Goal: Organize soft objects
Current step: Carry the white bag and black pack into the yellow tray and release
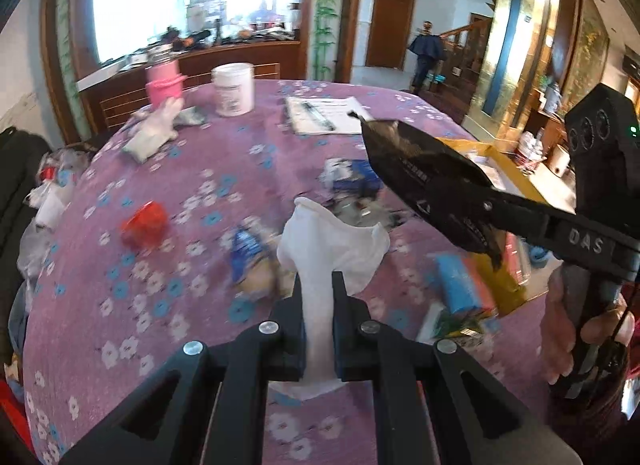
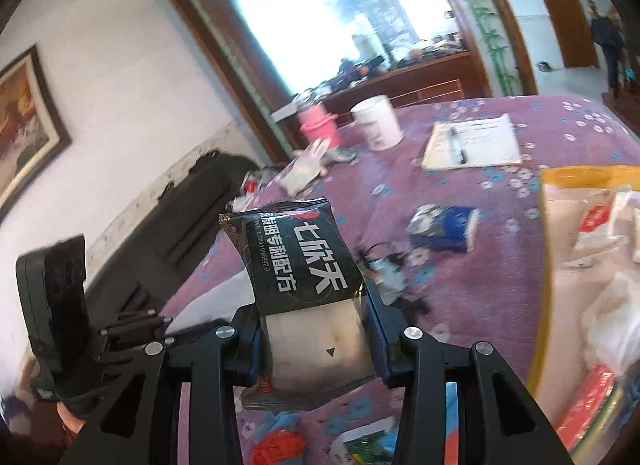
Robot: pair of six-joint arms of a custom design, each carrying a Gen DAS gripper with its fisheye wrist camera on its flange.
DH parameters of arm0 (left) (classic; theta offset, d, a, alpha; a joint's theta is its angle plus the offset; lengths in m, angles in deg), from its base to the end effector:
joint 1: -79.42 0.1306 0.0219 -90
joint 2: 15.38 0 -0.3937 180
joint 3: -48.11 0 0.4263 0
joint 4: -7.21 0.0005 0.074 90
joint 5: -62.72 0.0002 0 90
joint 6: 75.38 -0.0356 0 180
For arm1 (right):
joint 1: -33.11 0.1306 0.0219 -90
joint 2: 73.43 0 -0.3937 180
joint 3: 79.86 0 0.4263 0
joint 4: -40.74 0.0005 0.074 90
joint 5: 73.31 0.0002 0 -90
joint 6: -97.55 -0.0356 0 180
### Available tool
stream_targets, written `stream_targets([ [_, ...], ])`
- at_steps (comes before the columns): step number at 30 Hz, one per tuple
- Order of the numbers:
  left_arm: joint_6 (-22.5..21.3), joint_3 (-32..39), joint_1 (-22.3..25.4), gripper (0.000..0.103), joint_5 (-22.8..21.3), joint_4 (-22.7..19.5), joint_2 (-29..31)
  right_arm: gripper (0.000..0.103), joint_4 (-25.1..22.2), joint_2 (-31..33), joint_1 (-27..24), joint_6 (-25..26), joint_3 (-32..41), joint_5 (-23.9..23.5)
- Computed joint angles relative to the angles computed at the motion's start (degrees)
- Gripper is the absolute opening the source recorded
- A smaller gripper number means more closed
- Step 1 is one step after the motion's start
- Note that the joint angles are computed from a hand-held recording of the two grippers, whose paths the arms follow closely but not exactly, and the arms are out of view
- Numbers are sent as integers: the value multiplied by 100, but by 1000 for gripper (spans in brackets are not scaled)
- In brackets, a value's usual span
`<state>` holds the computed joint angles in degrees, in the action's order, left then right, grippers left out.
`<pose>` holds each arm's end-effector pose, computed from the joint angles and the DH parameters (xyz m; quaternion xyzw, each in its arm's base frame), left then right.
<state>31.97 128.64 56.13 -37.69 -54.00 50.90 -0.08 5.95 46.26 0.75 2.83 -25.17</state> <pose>0.3247 -0.1333 0.5162 0.0148 0.9269 -0.0477 0.3719 0.4373 0.1261 0.4808 -0.2041 0.8277 0.3871 0.3513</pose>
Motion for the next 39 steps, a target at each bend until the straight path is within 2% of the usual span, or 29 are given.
stream_targets([
  [3, -12, 328, -197, 9, 9, -16, 341, 45, 91, 28, -241, -252, 36, -53],
  [14, 155, 1533, -690, 10, 599, 15, 1686, 45, 538, 153, -1227, -1281, 143, -84],
  [19, 191, 2042, -902, 10, 737, 22, 2268, 45, 771, 174, -1661, -1767, 132, 234],
  [22, 232, 2326, -1002, 10, 755, 11, 2619, 45, 707, 175, -1829, -1856, 153, 622],
  [26, 307, 2576, -1098, 10, 747, 21, 3021, 45, 613, 233, -1996, -1986, 190, 901],
  [30, 368, 2720, -1139, 10, 680, -33, 3340, 45, 364, 368, -2049, -1987, 309, 1357],
  [32, 388, 2741, -1133, 10, 711, -42, 3426, 45, 261, 448, -2080, -1984, 361, 1387],
  [39, 337, 2780, -1170, 10, 763, -65, 3590, 45, -309, 743, -2005, -1803, 622, 2075],
])
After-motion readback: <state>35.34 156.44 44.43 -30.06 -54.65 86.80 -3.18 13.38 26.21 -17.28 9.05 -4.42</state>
